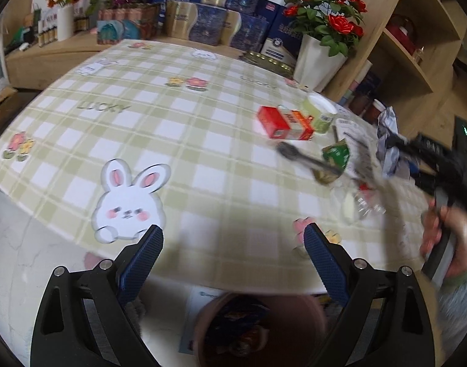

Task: Collect trash
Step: 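Carry the crumpled paper toward the bin with the right gripper while the left gripper grasps the plastic fork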

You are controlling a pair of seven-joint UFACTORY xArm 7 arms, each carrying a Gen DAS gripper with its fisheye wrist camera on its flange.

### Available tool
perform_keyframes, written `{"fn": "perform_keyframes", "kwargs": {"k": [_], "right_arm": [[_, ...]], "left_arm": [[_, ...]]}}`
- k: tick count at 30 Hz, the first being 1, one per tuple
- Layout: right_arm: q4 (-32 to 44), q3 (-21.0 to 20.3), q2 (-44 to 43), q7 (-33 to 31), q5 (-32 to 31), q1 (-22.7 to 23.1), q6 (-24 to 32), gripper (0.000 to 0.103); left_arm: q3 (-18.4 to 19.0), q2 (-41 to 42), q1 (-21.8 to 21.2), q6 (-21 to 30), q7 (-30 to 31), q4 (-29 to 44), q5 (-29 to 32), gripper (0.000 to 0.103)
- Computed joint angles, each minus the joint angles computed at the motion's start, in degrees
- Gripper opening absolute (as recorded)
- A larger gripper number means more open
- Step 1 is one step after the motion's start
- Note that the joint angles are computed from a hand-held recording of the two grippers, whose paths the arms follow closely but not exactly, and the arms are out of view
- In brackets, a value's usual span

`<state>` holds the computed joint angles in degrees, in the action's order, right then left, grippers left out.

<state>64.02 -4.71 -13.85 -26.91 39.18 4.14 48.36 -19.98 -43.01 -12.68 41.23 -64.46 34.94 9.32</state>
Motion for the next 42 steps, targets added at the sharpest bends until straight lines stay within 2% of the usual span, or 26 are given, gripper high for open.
{"fn": "perform_keyframes", "kwargs": {"k": [3,7,11,16,18,20,24,27,33,36,42], "right_arm": [[-2.0,0.0,-2.3,-1.8,-1.6,-0.1,-1.0,0.05],[-4.1,-1.2,-4.2,-2.9,-2.5,-0.2,-1.2,0.05],[-5.0,-2.4,-4.8,-3.2,-2.9,-0.7,-1.0,0.05],[-4.9,-3.9,-4.7,-4.1,-2.6,-1.9,-0.4,0.05],[-4.8,-4.5,-4.6,-4.7,-2.1,-2.3,-0.2,0.05],[-4.8,-4.9,-4.6,-5.3,-1.5,-2.8,0.0,0.05],[-5.0,-5.3,-4.7,-5.6,-1.3,-3.8,0.5,0.05],[-5.4,-5.6,-5.2,-5.8,-1.2,-4.4,1.1,0.05],[-7.1,-6.1,-7.9,-5.9,-1.0,-4.7,2.4,0.05],[-8.2,-6.4,-9.7,-5.6,-0.9,-4.4,3.5,0.05],[-11.5,-7.0,-15.7,-5.7,-1.9,-3.3,6.9,0.05]], "left_arm": [[2.7,5.6,-0.8,-4.9,1.5,2.9,-2.5,0.073],[6.1,15.7,-2.2,-14.0,2.6,7.8,-8.0,0.061],[9.4,24.3,-4.6,-20.8,3.0,11.5,-15.2,0.056],[11.4,31.4,-6.0,-23.5,2.4,14.8,-22.4,0.055],[11.1,33.2,-5.4,-23.7,0.5,15.7,-23.0,0.055],[11.3,35.0,-5.4,-24.1,-0.7,16.4,-24.5,0.047],[11.1,36.7,-4.7,-23.0,-3.2,17.6,-23.4,0.014],[10.1,34.8,-3.7,-22.8,-6.7,16.3,-19.0,0.003],[10.6,30.4,-4.7,-21.9,-2.4,14.3,-18.0,0.003],[10.0,27.5,-4.4,-19.5,-0.4,14.1,-15.9,0.003],[6.5,19.2,-2.4,-12.1,1.5,13.0,-7.6,0.003]]}}
